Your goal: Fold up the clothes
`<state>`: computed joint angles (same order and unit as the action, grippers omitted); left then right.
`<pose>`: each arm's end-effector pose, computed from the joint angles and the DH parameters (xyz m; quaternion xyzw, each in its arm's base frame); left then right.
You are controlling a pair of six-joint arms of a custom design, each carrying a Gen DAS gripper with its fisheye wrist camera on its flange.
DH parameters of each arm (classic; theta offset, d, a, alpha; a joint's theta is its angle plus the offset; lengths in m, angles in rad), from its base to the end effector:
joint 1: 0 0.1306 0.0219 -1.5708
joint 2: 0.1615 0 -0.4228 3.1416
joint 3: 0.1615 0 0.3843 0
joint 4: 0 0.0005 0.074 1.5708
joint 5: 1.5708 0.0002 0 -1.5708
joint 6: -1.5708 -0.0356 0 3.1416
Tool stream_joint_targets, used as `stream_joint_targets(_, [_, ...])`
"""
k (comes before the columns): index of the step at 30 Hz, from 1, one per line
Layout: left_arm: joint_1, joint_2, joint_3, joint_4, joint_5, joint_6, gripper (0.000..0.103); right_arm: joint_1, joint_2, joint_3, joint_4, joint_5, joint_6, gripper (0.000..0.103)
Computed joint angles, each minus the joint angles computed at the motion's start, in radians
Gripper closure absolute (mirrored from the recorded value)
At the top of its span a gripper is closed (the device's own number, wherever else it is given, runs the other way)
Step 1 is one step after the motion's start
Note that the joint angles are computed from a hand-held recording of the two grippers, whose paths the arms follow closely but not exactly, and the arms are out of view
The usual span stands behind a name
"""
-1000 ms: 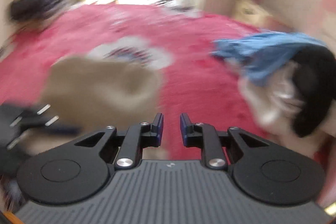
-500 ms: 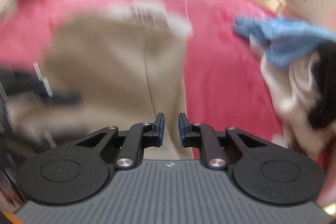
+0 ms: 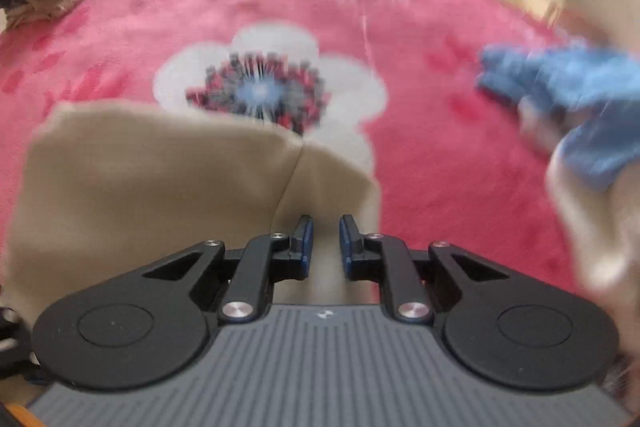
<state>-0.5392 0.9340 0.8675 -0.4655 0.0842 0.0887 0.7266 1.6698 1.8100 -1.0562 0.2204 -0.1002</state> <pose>0.2609 -0.1602 0.4253 0.2141 0.8408 -0.1879 0.4604 0.4371 0.3774 0.5065 -0.2563 0.9063 0.0330 0.3345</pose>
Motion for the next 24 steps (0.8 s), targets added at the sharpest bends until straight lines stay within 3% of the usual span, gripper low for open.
stream_joint_targets(1, [-0.002, -0.002, -0.004, 0.007, -0.005, 0.001, 0.061, 0.007, -0.005, 0.019, 0.000, 0.003, 0.015, 0.090])
stream_joint_targets(6, [-0.009, -0.004, -0.011, 0.023, -0.023, -0.016, 0.061, 0.015, 0.059, 0.109, -0.007, -0.227, 0.016, 0.091])
stream_joint_targets(8, [-0.021, -0.004, -0.010, 0.026, -0.046, -0.031, 0.062, 0.003, 0.119, 0.112, -0.017, -0.238, -0.033, 0.090])
stream_joint_targets(11, [-0.029, -0.013, -0.007, 0.021, -0.059, -0.055, 0.063, -0.010, 0.120, 0.053, 0.056, -0.261, -0.114, 0.092])
stream_joint_targets(15, [-0.039, -0.065, -0.018, 0.012, -0.072, -0.065, 0.063, 0.016, 0.131, 0.163, -0.062, -0.188, -0.063, 0.088])
stream_joint_targets(18, [-0.040, -0.110, -0.029, -0.012, -0.060, -0.042, 0.063, 0.025, 0.101, 0.194, -0.030, -0.266, -0.047, 0.088])
stream_joint_targets(20, [-0.056, -0.122, -0.039, -0.026, -0.064, -0.032, 0.062, 0.035, 0.115, 0.239, -0.025, -0.362, -0.024, 0.088])
stream_joint_targets(22, [-0.095, -0.116, -0.040, -0.026, -0.121, -0.061, 0.060, 0.048, 0.160, 0.294, -0.056, -0.436, -0.014, 0.088])
stream_joint_targets(24, [-0.121, -0.097, -0.034, -0.023, -0.153, -0.066, 0.053, 0.072, 0.241, 0.359, -0.134, -0.417, 0.006, 0.090])
